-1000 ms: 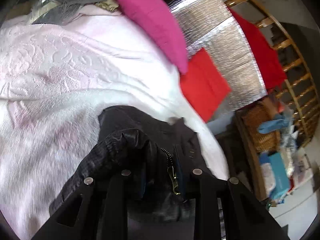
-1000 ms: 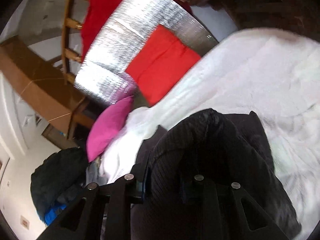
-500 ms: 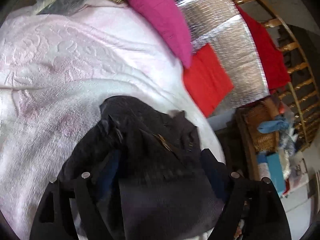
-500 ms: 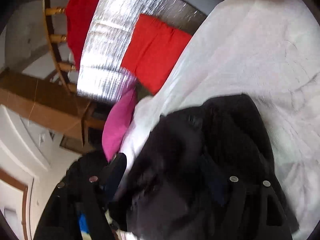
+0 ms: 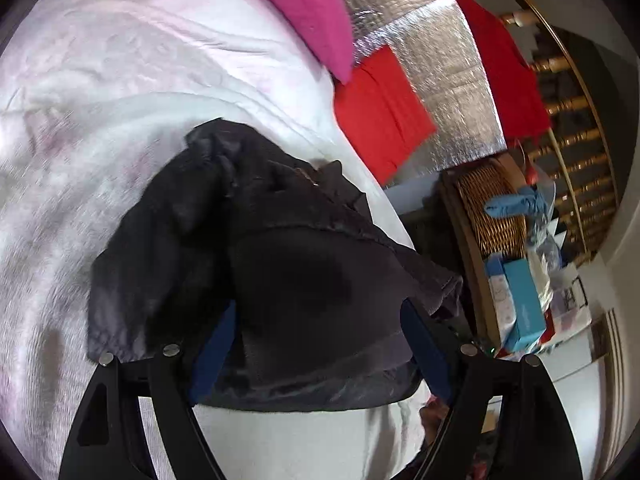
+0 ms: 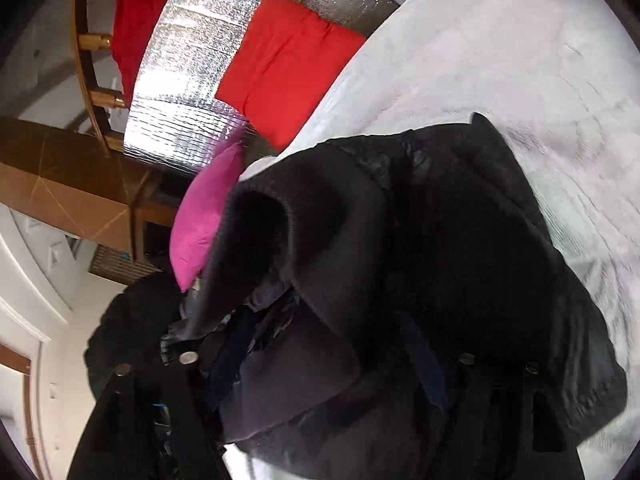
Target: Fold large clothes
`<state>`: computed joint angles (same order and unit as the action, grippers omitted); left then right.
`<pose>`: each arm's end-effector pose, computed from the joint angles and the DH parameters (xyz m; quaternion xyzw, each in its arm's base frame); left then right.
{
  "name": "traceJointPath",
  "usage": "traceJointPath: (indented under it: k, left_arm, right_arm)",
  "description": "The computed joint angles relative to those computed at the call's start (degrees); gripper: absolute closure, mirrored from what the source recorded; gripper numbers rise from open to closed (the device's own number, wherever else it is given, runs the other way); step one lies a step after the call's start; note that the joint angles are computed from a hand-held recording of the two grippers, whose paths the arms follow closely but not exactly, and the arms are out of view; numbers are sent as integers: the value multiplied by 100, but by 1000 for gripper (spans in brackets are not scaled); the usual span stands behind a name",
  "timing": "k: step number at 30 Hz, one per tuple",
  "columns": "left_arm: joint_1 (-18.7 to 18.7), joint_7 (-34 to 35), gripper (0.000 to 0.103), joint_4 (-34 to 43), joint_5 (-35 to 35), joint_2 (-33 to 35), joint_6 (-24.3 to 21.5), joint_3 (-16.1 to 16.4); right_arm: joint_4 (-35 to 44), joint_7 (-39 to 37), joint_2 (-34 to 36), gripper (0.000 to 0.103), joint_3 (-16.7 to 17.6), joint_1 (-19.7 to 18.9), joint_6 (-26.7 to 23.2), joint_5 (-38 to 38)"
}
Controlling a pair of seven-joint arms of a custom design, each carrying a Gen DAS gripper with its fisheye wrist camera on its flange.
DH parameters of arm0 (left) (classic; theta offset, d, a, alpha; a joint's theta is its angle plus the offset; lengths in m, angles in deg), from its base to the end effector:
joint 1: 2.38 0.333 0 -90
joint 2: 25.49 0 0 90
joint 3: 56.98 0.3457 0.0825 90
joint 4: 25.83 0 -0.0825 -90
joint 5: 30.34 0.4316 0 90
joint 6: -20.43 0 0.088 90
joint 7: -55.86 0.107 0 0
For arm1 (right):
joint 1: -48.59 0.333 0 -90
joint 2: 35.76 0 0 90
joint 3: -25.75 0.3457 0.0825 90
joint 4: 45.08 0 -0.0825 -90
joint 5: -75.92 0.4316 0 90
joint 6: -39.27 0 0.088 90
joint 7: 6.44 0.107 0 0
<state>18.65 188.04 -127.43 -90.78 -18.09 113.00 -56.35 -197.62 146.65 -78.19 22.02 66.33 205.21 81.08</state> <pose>0.6209 0.1499 0.5244 0.5650 -0.6494 0.4531 0.2320 0.3901 0.0874 0.5845 -0.2745 0.8395 0.0008 0.4690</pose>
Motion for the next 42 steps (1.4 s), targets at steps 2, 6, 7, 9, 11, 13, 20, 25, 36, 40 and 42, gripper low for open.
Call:
traceJointPath:
  k: [2, 6, 7, 9, 11, 13, 20, 25, 36, 40, 42]
  left_arm:
    - [-41, 124, 53, -51, -30, -49, 21, -37]
    - [-157, 255, 69, 94, -374, 10, 78, -125]
    - [-169, 198, 69, 208, -603, 94, 130, -151]
    - [-189, 97, 51, 257, -1004, 166, 485, -201]
    - [-252, -206, 14, 148, -1159, 145, 1210, -224]
    - [-318, -634, 9, -47, -1118, 61, 1865, -221]
    - [-288, -725, 9, -137, -605, -124, 1965, -179]
    - [-433, -619, 9, -386, 149, -404, 2504, -112]
    - [-691, -795, 14, -951, 1914, -825, 3210, 10]
    - [-799, -587, 58, -1031, 2027, -857, 3229, -36]
    - [-854, -415, 73, -1049, 1922, -856, 3318, -57]
  right_arm:
    - [246, -177, 224, 68, 18, -44, -228, -150]
    - [208, -373, 367, 68, -86, 22, 381, -121]
    - [152, -494, 418, 68, -237, 172, 866, -65]
    - [54, -550, 542, 68, -465, 367, 1785, -9]
    - [-69, -300, 628, 36, -477, 323, 2357, 7]
    - [-173, 36, 619, 1, -415, 193, 2408, 57]
    - [-582, 475, -156, 1, 186, -923, 1630, -347]
    - [-562, 534, -685, 2, 368, -1412, 433, -707]
    - [-245, -3, -803, 2, 195, -1143, -1435, -1015]
    - [9, -394, -438, 19, 112, -872, -1939, -919]
    - [149, -648, -204, 40, 34, -715, -2174, -783]
